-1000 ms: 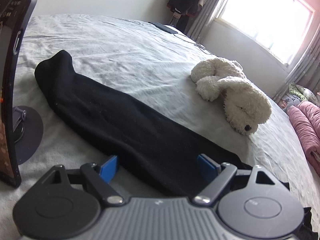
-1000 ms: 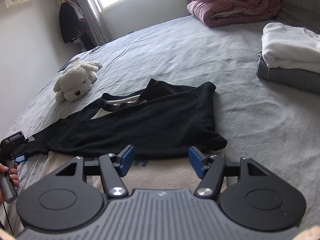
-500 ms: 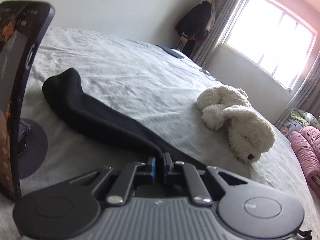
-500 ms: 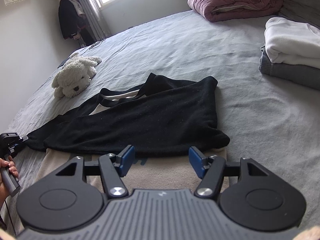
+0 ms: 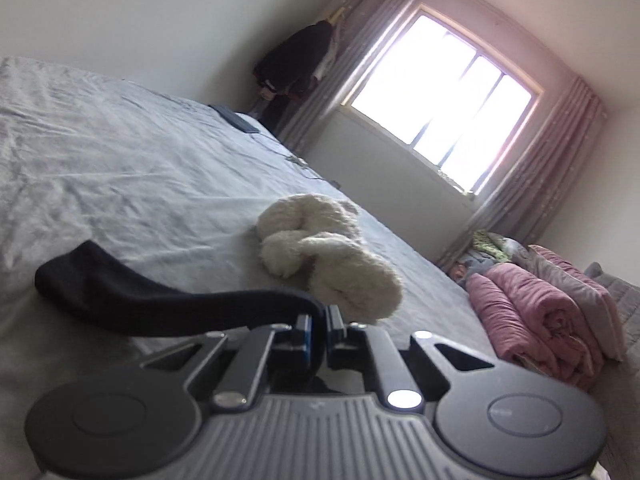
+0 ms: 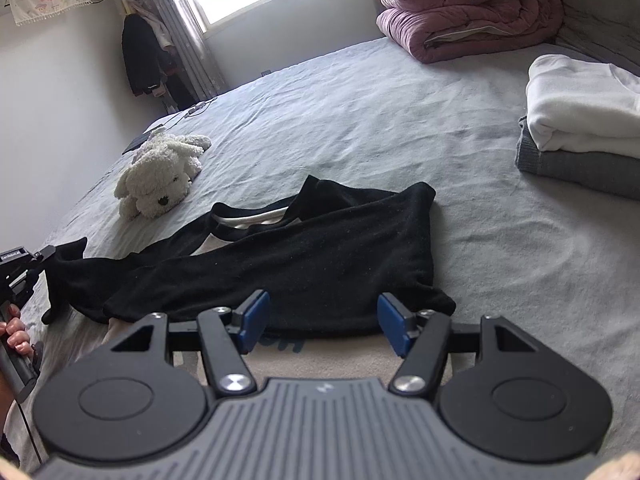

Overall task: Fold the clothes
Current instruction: 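Grasp the black sleeve cuff with the left gripper and lift it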

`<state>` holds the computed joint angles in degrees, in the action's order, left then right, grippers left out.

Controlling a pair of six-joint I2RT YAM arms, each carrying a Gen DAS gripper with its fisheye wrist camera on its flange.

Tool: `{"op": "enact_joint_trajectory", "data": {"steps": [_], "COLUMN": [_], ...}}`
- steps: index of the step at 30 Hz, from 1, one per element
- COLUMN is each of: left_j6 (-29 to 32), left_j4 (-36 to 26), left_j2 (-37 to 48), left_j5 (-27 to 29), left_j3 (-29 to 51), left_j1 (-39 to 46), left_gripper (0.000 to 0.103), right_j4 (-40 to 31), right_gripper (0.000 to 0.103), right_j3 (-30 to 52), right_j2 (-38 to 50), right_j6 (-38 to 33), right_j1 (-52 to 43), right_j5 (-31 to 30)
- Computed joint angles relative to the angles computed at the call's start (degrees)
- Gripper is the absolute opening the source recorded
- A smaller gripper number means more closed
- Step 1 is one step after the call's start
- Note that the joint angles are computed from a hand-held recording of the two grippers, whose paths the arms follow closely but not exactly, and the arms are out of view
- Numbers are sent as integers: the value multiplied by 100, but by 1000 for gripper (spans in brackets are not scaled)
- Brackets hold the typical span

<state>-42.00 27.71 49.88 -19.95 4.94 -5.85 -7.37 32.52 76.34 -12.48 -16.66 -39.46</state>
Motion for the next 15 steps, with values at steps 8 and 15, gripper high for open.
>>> {"op": "enact_joint_trajectory", "data": {"steps": [8, 15], "left_j6": [26, 74], "left_j4": [701, 1327], "left_j2": [574, 1584], "left_j5": [-5, 702], "left_j3": [148, 217], "left_j1": [-1121, -1362], "left_gripper": [6, 6], "right_j4": [-64, -60], "right_gripper": [64, 64], "right_j3": [-11, -55], "right_j2": [-64, -162], "right_j6": [-35, 1], "right_j1": [63, 70], "right_j5": [-30, -40]}}
